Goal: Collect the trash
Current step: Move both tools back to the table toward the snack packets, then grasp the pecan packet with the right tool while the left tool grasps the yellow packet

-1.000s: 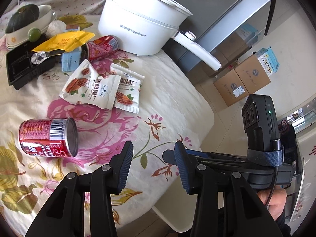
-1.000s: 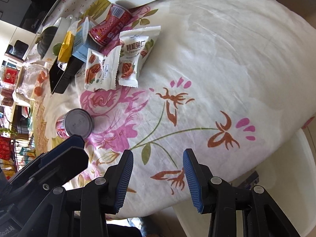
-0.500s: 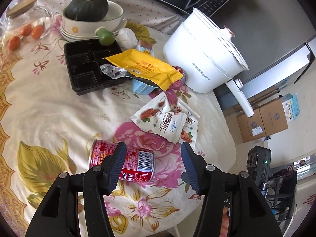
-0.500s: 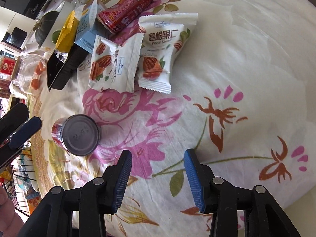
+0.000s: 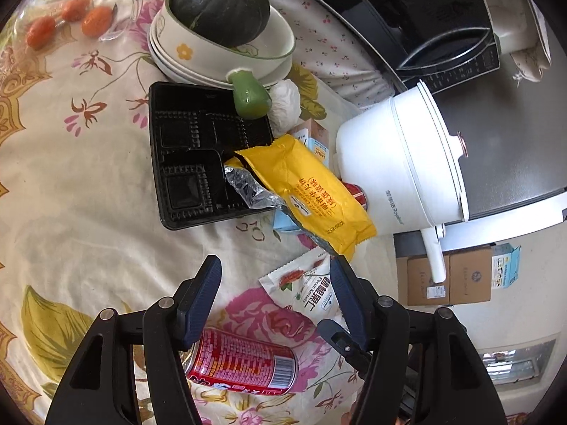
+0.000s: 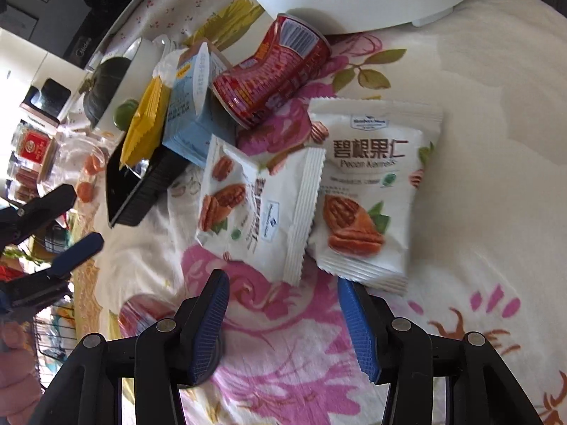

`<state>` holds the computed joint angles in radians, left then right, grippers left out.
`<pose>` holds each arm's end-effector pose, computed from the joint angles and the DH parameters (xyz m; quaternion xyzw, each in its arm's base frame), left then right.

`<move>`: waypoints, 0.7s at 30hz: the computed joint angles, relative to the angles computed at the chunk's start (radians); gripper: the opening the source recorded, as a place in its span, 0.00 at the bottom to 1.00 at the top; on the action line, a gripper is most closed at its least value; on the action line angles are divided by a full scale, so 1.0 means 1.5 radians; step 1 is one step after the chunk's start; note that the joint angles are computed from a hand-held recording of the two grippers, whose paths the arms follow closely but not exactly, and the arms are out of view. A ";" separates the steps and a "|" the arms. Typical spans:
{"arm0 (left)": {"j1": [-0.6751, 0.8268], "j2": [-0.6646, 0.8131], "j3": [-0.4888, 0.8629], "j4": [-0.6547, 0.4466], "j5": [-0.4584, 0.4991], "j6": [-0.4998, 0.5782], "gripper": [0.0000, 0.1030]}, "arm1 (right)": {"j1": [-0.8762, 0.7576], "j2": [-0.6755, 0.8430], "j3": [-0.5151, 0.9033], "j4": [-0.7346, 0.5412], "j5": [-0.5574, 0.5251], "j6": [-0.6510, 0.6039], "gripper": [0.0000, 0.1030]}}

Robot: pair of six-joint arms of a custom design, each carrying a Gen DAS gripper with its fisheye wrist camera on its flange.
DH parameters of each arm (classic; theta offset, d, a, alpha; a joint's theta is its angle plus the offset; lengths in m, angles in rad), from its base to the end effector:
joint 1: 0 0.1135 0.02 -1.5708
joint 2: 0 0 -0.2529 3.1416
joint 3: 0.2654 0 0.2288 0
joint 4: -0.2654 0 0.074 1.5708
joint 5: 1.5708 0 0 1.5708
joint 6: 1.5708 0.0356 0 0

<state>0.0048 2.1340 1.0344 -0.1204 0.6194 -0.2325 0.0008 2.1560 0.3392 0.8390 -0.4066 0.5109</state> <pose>0.3442 -0.0190 0.0611 -0.0582 0.9375 -0.3170 0.1310 0.2237 0.0143 0.0071 0.1792 0.9213 0.2592 0.2280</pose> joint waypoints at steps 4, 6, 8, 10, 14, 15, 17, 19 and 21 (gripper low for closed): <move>0.012 0.029 0.025 0.012 0.009 -0.023 0.64 | -0.021 0.058 0.027 0.070 -0.046 0.038 0.55; 0.017 0.043 0.041 0.009 0.014 -0.026 0.64 | -0.022 0.071 0.032 0.090 -0.050 0.047 0.52; 0.021 0.049 0.046 0.019 0.013 -0.037 0.64 | -0.011 0.075 0.043 0.084 -0.034 0.046 0.35; 0.020 0.054 0.051 0.028 0.015 -0.043 0.64 | 0.001 0.080 0.057 0.066 -0.030 0.036 0.12; 0.009 0.077 0.074 0.025 0.052 -0.051 0.64 | 0.008 0.062 0.029 0.101 -0.027 0.024 0.07; 0.003 0.083 0.080 0.027 0.060 -0.056 0.64 | 0.006 0.051 0.015 0.117 -0.031 0.023 0.06; -0.011 0.088 0.085 0.038 0.069 -0.070 0.64 | -0.001 0.028 -0.011 0.139 -0.036 0.026 0.06; -0.030 0.096 0.094 0.042 0.075 -0.081 0.64 | -0.018 0.011 -0.033 0.156 -0.053 0.030 0.06; -0.048 0.102 0.097 0.053 0.092 -0.103 0.64 | -0.043 -0.007 -0.055 0.166 -0.075 0.030 0.06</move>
<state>-0.0673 2.2874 1.1800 -0.0402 0.7573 -0.3866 -0.0631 2.1451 0.2568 1.0881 -0.5191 0.5565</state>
